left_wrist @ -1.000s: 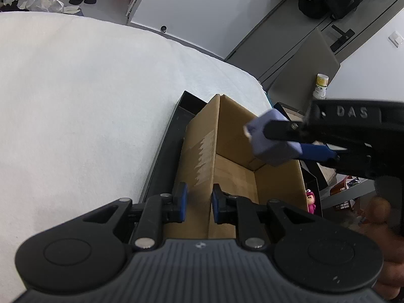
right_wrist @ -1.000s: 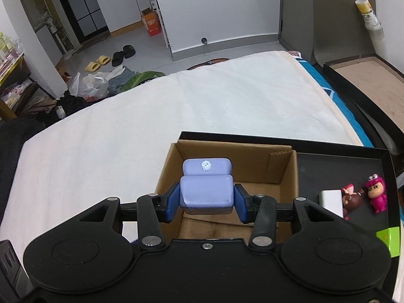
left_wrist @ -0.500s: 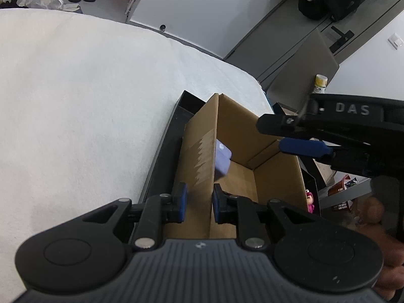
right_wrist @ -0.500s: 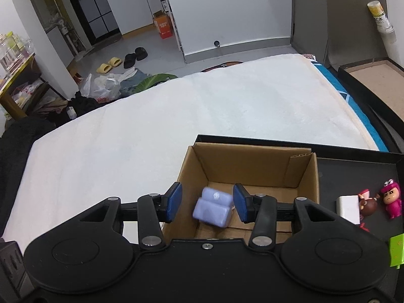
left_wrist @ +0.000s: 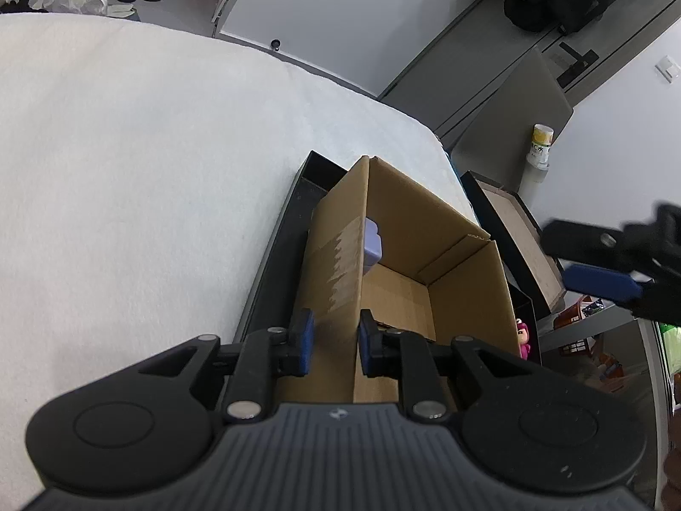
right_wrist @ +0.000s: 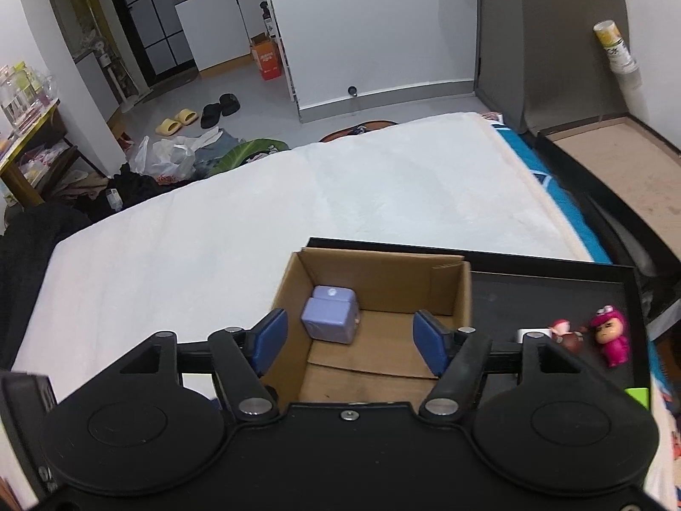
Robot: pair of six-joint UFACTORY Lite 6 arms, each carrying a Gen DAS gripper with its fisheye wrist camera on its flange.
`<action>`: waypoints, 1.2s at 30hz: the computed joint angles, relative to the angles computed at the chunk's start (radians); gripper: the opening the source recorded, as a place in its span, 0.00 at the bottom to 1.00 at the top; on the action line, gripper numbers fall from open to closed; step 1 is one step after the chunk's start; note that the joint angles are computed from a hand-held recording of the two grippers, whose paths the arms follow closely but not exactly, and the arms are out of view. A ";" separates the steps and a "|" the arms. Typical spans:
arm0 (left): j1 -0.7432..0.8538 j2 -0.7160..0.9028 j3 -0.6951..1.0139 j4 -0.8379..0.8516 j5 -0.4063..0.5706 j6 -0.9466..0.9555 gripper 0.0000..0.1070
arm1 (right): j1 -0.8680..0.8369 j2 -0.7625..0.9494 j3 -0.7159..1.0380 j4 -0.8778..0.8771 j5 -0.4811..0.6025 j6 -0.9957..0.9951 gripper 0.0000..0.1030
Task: Organize rigid objects
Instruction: 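Carry the lavender cube over the box and release it inside with the right gripper, then move the right tool back over the tray toward the lime-green block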
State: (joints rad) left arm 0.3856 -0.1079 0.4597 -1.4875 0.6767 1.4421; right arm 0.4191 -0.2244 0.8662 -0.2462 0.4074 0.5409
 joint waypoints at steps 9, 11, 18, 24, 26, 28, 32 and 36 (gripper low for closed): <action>-0.027 -0.010 0.002 0.015 -0.032 -0.023 0.18 | -0.071 -0.206 -0.093 0.029 0.102 -0.106 0.73; -0.040 -0.017 0.001 0.017 -0.047 -0.028 0.18 | -0.109 -0.252 -0.118 0.059 0.121 -0.164 0.73; -0.064 -0.031 -0.003 0.022 -0.080 -0.034 0.18 | -0.255 -0.377 -0.191 0.158 0.165 -0.349 0.73; -0.108 -0.067 -0.017 0.027 -0.142 -0.053 0.18 | -0.435 -0.471 -0.261 0.313 0.188 -0.600 0.73; -0.128 -0.079 -0.023 0.022 -0.166 -0.051 0.18 | -0.516 -0.484 -0.273 0.389 0.197 -0.719 0.73; -0.138 -0.085 -0.024 0.021 -0.180 -0.053 0.18 | -0.576 -0.492 -0.281 0.443 0.206 -0.804 0.73; -0.142 -0.086 -0.025 0.010 -0.180 -0.044 0.18 | -0.728 -0.506 -0.307 0.577 0.231 -1.017 0.73; -0.157 -0.086 -0.026 -0.002 -0.201 -0.041 0.17 | -0.877 -0.497 -0.340 0.711 0.249 -1.214 0.73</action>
